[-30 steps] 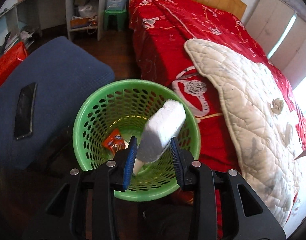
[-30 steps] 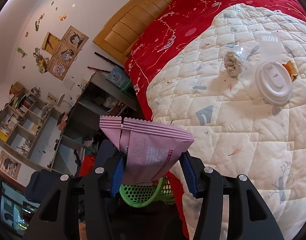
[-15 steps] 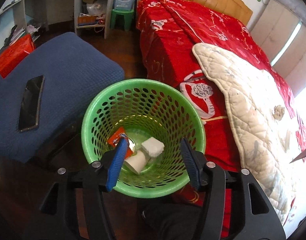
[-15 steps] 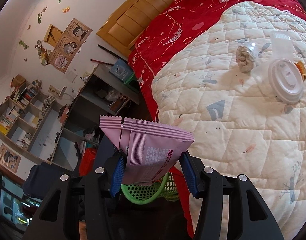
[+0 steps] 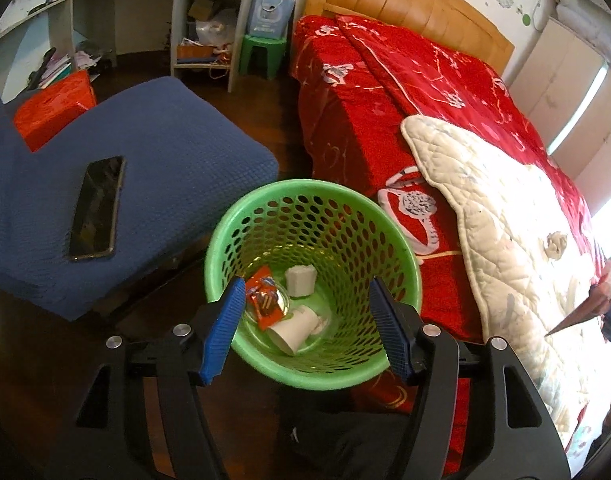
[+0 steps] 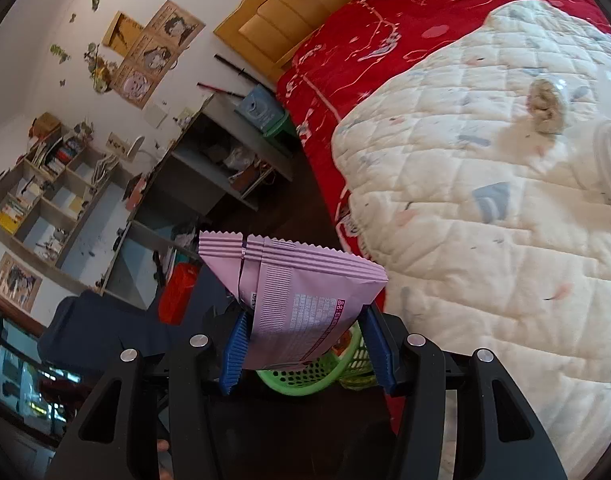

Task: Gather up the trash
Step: 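Carry the foam block into the basket and open left tool while right tool carries wrapper over, then open the right tool over the green basket to drop the pink wrapper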

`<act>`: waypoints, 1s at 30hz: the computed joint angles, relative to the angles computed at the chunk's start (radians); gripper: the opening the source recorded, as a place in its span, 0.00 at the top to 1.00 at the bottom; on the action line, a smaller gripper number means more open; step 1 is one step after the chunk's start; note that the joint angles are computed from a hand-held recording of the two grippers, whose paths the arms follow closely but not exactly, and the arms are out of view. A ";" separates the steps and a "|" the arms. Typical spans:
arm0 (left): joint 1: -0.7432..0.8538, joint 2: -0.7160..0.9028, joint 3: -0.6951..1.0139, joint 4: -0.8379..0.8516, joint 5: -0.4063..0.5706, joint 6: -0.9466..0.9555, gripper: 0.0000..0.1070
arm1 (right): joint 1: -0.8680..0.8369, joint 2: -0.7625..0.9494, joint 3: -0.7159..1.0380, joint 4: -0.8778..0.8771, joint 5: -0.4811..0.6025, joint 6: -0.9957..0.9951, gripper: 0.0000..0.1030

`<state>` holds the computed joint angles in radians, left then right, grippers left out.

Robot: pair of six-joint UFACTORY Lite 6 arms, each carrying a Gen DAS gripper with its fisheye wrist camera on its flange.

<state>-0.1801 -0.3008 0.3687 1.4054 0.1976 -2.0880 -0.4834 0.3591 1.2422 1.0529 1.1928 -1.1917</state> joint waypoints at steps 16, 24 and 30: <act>0.132 -0.186 -0.141 -0.268 -0.053 0.324 0.39 | 0.389 -0.029 -0.105 0.045 -0.286 0.021 0.50; 0.176 -0.201 -0.176 -0.263 -0.088 0.325 0.39 | 0.533 0.021 -0.112 0.081 -0.386 0.032 0.42; 0.165 -0.196 -0.178 -0.215 -0.090 0.268 0.39 | 0.561 0.017 -0.140 0.095 -0.437 0.003 0.32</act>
<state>-0.0151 -0.4970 0.1907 1.1902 0.1080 -1.8196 0.0774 0.3762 1.1024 1.1481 0.7558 -1.1882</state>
